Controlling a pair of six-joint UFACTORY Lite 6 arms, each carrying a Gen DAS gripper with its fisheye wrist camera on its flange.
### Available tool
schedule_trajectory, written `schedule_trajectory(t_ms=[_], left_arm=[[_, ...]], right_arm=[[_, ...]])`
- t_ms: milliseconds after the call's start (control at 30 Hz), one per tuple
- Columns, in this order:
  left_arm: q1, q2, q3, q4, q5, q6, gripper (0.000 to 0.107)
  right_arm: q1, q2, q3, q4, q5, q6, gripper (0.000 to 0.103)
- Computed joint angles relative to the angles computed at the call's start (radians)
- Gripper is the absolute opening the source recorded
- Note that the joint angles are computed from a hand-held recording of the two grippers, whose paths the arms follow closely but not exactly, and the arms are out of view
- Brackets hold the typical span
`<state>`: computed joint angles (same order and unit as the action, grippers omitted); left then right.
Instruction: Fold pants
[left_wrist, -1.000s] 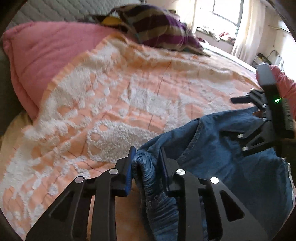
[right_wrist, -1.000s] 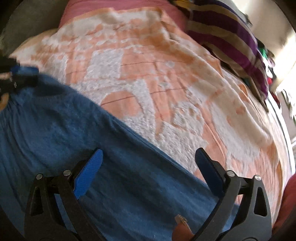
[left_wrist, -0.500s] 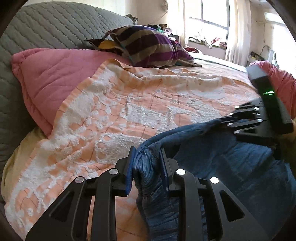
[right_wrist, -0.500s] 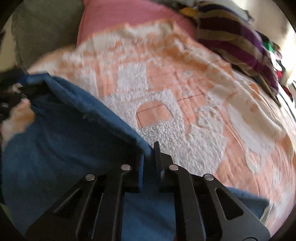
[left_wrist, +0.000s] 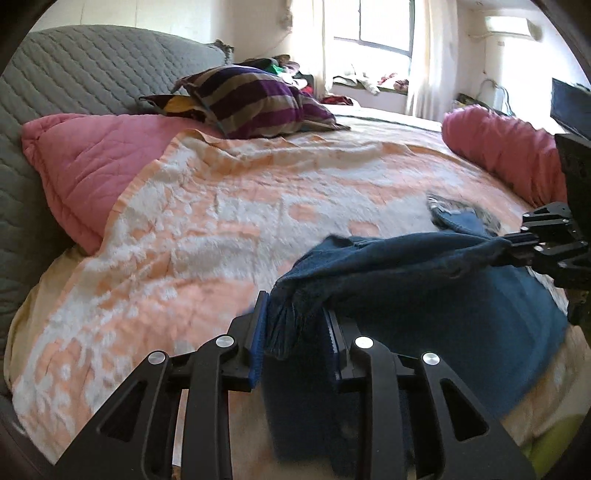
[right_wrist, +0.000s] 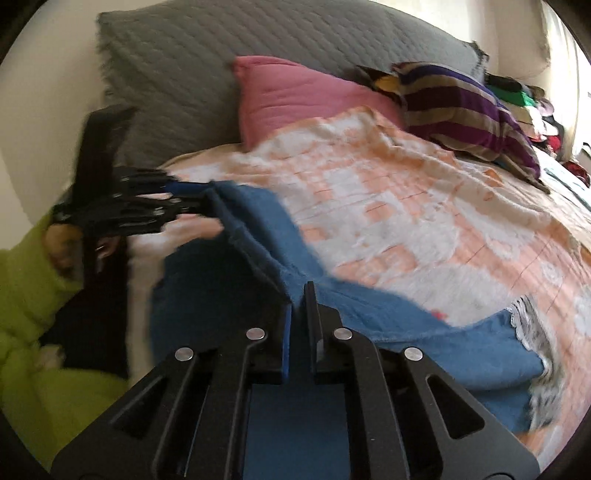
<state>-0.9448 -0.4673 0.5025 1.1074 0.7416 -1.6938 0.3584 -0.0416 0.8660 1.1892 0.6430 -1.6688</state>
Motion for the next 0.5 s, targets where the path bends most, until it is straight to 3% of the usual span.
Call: schedule_trajectory(t_ms=[233, 400, 500], left_arm=[[-0.227, -0.046, -0.04, -0.14, 0.143, -0.018, 0.028], [-0.271, -0.092, -0.083, -0.207, 0.138, -0.023, 0.031], [-0.26, -0.169, -0.136, -0.281, 0.099, 0.003, 0.039]], right_arm=[[0.052, -0.191, -0.248, -0.051, 0.007, 0.045, 0.002], [0.121, -0.219, -0.346, -0.04, -0.042, 0.069, 0.002], [0.222, -0.207, -0.376, -0.048, -0.159, 0.108, 0.002]])
